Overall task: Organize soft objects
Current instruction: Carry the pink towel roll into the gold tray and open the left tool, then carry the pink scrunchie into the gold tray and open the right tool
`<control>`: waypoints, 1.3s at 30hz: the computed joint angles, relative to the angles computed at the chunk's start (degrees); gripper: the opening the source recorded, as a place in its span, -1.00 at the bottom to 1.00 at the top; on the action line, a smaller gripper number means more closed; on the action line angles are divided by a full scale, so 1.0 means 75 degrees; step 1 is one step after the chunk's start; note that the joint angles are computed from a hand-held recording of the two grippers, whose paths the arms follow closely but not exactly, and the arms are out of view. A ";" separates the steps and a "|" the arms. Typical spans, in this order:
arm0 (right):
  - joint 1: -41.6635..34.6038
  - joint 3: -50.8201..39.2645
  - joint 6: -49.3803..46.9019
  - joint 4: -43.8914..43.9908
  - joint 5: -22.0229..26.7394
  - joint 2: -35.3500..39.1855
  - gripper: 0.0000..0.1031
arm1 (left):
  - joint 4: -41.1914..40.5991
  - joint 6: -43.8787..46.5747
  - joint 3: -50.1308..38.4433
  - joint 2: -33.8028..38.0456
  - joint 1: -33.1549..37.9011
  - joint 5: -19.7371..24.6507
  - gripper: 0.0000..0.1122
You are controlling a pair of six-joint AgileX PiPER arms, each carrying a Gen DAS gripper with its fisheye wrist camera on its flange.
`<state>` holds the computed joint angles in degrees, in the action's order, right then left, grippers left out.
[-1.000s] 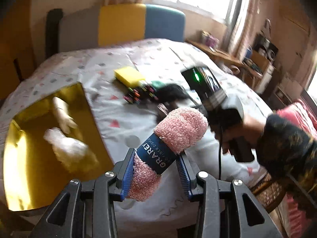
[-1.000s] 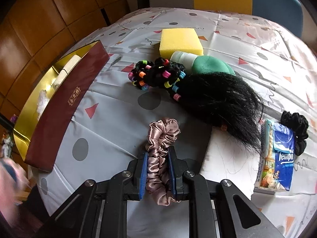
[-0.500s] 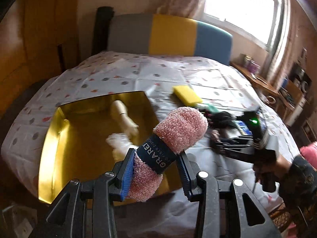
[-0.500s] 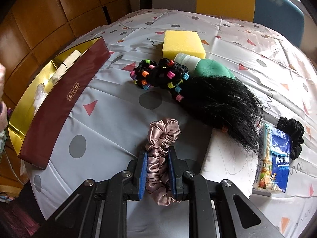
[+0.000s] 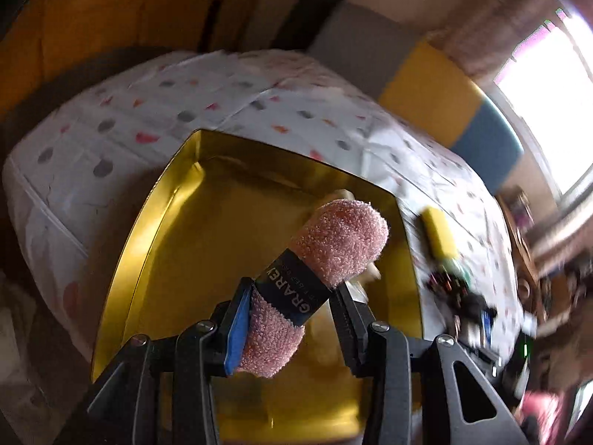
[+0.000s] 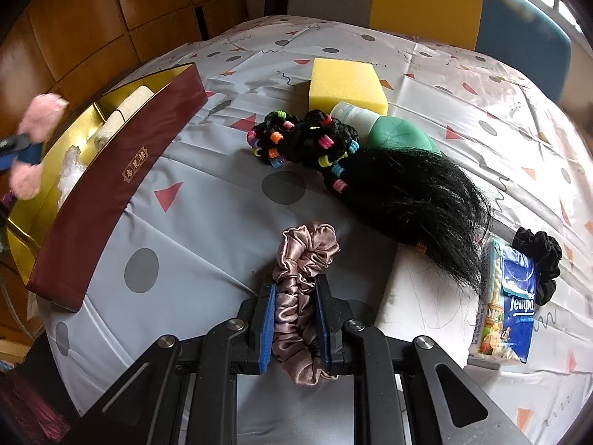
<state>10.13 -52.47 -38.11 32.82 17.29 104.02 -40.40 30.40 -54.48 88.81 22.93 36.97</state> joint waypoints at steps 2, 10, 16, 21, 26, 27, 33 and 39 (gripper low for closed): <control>0.0006 0.0000 0.0003 -0.0004 -0.0013 0.0010 -0.63 | 0.0065 -0.0426 -0.0405 0.0548 -0.0079 -0.0079 -0.26; 0.0049 0.0003 0.0151 -0.0173 -0.0051 0.0007 -0.62 | 0.1036 -0.2027 -0.1730 0.2103 -0.0918 -0.0514 -0.21; 0.0041 -0.0005 0.0150 -0.0192 -0.0046 0.0006 -0.62 | 0.0922 -0.2032 -0.2293 0.2723 -0.1035 -0.0134 -0.05; 0.0093 -0.0028 0.0417 -0.0461 -0.0075 0.0004 -0.61 | 0.1581 -0.2183 -0.1556 0.1897 -0.1135 -0.0705 0.05; 0.0200 -0.0026 0.0994 -0.1040 -0.0152 -0.0026 -0.61 | 0.3083 -0.2779 0.0095 0.0203 -0.1514 -0.2009 0.05; 0.0220 -0.0025 0.1070 -0.1119 -0.0172 -0.0025 -0.61 | 0.3228 -0.2799 0.0305 -0.0035 -0.1575 -0.2161 0.05; 0.0235 0.0006 0.1095 -0.1159 -0.0249 -0.0019 -0.61 | 0.3756 -0.2744 0.1332 -0.1317 -0.1789 -0.2380 0.05; 0.0330 0.0104 0.1485 -0.1514 -0.0421 -0.0056 -0.61 | 0.4452 -0.3276 0.1942 -0.2005 -0.2020 -0.2311 0.05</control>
